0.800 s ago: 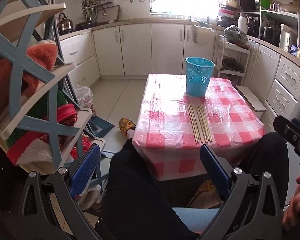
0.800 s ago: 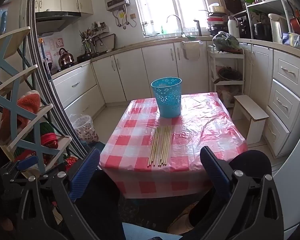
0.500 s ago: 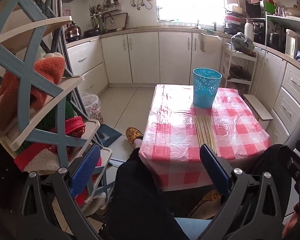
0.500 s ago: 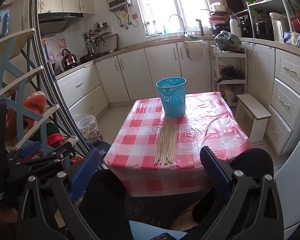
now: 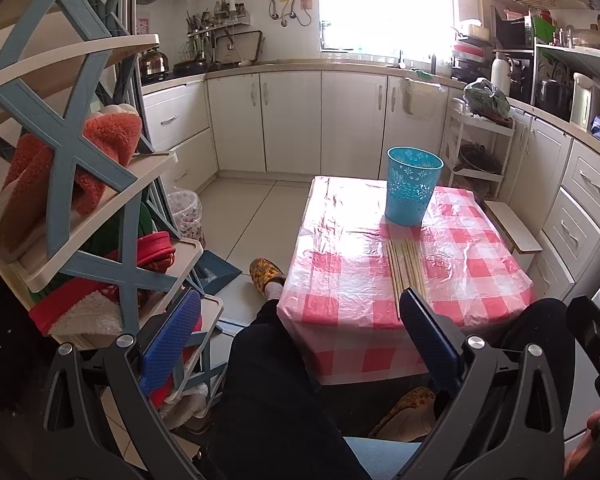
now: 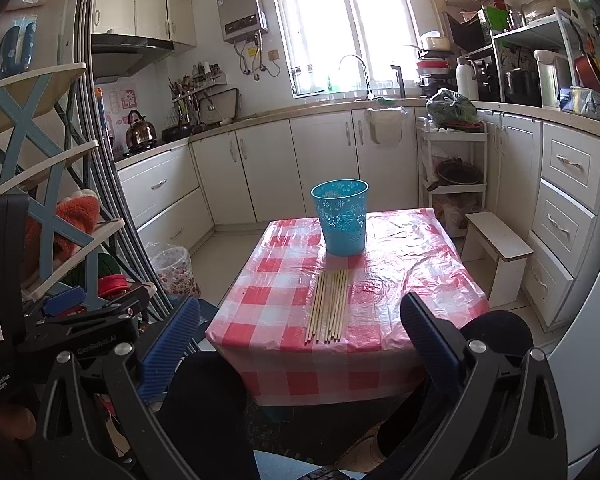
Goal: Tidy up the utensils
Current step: 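Move both tools toward the wooden sticks on the checkered table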
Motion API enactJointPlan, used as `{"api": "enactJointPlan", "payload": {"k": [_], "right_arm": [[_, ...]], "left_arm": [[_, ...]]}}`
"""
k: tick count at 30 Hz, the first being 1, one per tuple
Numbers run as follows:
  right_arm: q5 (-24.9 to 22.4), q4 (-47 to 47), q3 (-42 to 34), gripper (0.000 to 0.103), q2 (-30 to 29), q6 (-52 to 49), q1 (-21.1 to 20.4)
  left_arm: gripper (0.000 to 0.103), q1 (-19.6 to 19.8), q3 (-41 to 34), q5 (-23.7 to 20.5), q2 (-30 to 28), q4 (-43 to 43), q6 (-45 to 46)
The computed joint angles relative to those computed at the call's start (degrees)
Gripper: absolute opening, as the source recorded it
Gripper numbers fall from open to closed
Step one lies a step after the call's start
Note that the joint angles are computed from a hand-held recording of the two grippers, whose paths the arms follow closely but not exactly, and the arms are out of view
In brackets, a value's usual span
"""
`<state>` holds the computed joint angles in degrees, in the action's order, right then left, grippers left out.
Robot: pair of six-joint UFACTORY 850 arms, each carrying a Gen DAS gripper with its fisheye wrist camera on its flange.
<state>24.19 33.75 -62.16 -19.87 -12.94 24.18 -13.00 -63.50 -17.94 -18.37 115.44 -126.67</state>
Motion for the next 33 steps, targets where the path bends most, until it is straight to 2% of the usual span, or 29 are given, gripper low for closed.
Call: {"api": "enactJointPlan", "payload": {"k": [9, 33], "right_arm": [[1.67, 0.47, 0.67, 0.096, 0.50, -1.96, 0.71], [0.79, 0.05, 0.42, 0.096, 0.17, -2.06, 0.97]], "left_arm": [[0.096, -0.52, 1.04, -1.47, 1.27, 1.67, -2.14], [0.096, -0.20, 1.67, -1.60, 1.92, 3.20, -4.11]]}}
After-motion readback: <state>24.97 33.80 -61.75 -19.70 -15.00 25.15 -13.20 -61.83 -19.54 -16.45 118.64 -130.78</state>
